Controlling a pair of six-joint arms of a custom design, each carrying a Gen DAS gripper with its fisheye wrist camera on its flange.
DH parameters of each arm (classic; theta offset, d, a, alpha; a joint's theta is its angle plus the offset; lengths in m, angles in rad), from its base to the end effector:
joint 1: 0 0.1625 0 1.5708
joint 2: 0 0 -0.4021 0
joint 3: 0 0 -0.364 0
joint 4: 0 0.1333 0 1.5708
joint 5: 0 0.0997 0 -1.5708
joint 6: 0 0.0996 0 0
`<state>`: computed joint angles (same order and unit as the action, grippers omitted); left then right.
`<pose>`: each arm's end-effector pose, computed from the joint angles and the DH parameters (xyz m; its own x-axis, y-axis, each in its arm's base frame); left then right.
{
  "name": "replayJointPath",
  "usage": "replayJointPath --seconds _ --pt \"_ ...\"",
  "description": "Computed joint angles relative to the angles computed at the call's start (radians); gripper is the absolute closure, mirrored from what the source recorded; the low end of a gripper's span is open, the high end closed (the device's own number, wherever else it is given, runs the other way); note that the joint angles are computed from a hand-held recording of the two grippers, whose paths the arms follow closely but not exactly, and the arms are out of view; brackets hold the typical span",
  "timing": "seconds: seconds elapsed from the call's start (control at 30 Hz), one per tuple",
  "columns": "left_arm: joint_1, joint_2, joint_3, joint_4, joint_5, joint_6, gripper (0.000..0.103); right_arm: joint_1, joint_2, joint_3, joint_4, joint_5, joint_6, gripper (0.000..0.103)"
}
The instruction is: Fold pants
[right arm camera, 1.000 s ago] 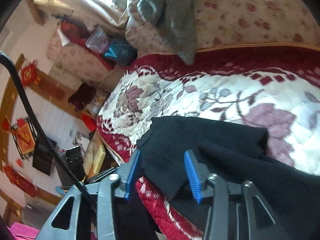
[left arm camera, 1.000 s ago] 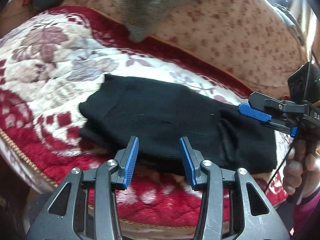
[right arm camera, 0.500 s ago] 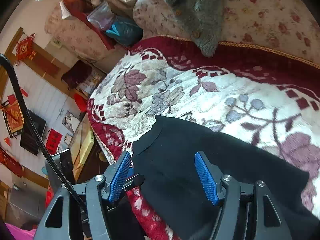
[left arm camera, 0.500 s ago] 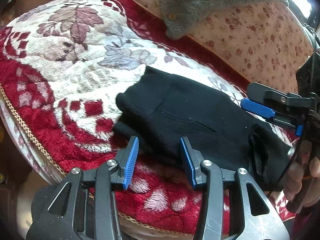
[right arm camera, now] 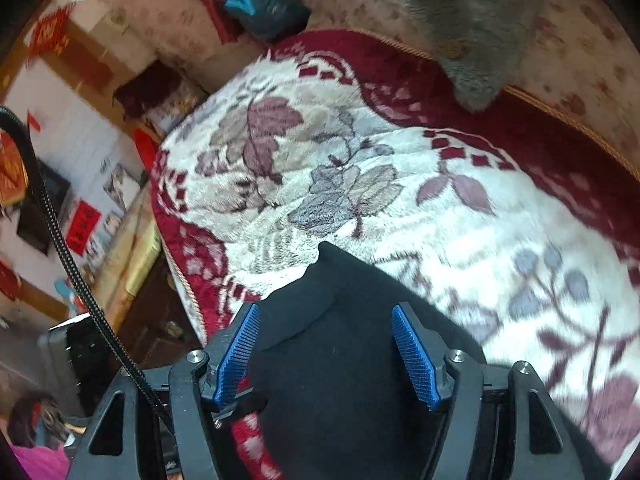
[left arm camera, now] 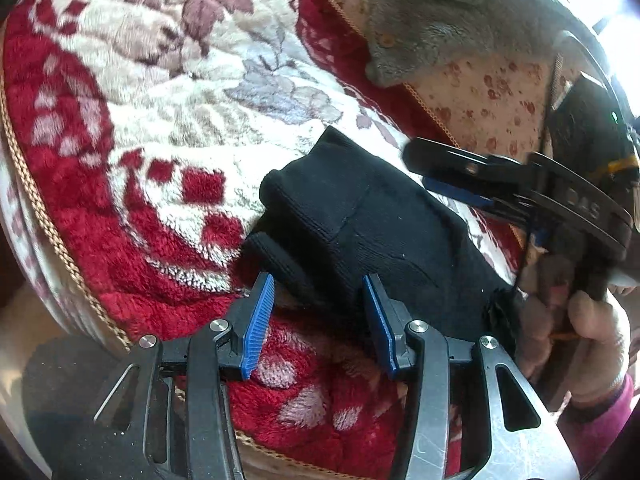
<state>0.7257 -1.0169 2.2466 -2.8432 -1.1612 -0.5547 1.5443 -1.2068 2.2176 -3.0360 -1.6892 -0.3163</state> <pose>-0.2119 -0.4193 0.0744 -0.9219 0.2245 -0.3157 0.3080 0.9191 -0.2458 0.1091 -0.4726 0.1847 -0.9495 -0.2051 0.2374 -0.2857 0.8780 -0.3841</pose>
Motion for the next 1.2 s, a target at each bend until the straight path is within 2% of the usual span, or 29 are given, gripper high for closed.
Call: replayJointPath --seconds 0.1,0.27,0.47,0.53,0.57,0.63,0.67,0.7,0.73,0.8,1.0,1.2 --pt "0.016 0.015 -0.008 -0.014 -0.01 -0.019 0.047 0.022 0.047 -0.054 0.046 -0.043 -0.031 0.036" --pt "0.032 0.024 -0.004 -0.049 -0.029 -0.039 0.045 0.041 0.118 -0.128 0.091 -0.089 -0.083 0.036" --pt "0.024 0.061 0.004 -0.12 -0.019 -0.028 0.031 0.044 0.193 -0.207 0.164 -0.151 -0.117 0.036" --pt "0.023 0.076 0.003 -0.145 -0.007 -0.021 0.03 0.034 0.209 -0.2 0.117 -0.137 -0.135 0.04" --pt "0.02 0.082 0.007 -0.163 0.002 -0.008 0.032 0.031 0.217 -0.192 0.08 -0.136 -0.148 0.048" --pt "0.016 0.09 0.008 -0.177 0.019 0.019 0.069 0.024 0.218 -0.179 0.037 -0.125 -0.166 0.063" --pt "0.023 0.086 0.005 -0.175 -0.001 0.027 0.07 0.018 0.211 -0.175 0.033 -0.111 -0.159 0.074" --pt "0.025 0.084 0.004 -0.178 -0.002 0.031 0.077 0.007 0.198 -0.169 0.038 -0.08 -0.152 0.081" --pt "0.019 0.081 0.007 -0.182 0.007 0.037 0.082 -0.007 0.177 -0.153 0.039 -0.037 -0.149 0.084" --pt "0.002 0.071 0.014 -0.194 0.023 0.052 0.085 -0.006 0.153 -0.132 0.021 -0.014 -0.153 0.088" --pt "-0.095 0.025 0.024 -0.172 0.09 0.073 0.087 0.011 0.048 -0.056 -0.045 0.071 -0.129 0.088" --pt "-0.207 0.005 0.018 -0.178 0.098 0.118 0.087 -0.024 -0.126 0.045 -0.085 0.178 -0.09 0.088"
